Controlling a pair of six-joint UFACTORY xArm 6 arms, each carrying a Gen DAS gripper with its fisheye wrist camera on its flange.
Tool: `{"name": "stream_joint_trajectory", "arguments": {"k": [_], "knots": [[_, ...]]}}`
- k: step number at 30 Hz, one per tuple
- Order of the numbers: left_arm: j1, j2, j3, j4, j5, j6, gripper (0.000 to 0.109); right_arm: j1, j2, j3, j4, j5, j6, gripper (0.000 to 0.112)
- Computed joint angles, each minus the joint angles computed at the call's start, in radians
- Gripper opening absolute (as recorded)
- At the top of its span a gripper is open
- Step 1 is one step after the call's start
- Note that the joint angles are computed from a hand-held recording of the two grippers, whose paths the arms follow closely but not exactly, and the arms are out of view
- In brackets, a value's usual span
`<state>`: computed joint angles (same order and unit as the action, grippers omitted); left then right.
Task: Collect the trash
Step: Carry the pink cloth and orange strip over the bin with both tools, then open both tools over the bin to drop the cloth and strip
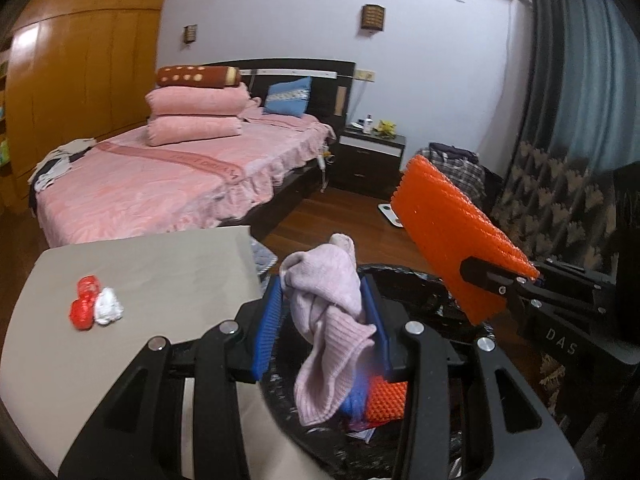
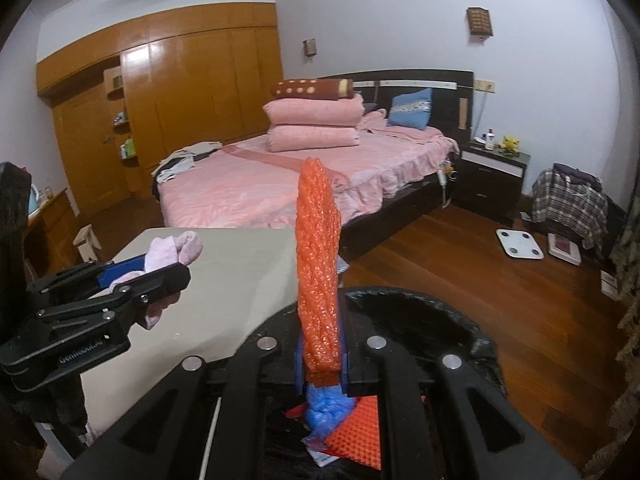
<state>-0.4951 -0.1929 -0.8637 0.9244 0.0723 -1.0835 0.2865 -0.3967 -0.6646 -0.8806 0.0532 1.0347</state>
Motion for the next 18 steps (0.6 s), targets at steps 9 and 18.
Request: {"name": "stream_joint_trajectory", "arguments": {"k": [9,18], "knots": [[-0.044,0.126,-0.089,0.027,-0.034,-0.008,0.039,-0.061,-0.039,0.068,0.056,0.019,-0.052,0.012],[-0.087,0.266,-0.188,-0.009,-0.043,0.033,0.039,-0.128,-0.035,0.124,0.146,0.001,-0.14,0.012]]}}
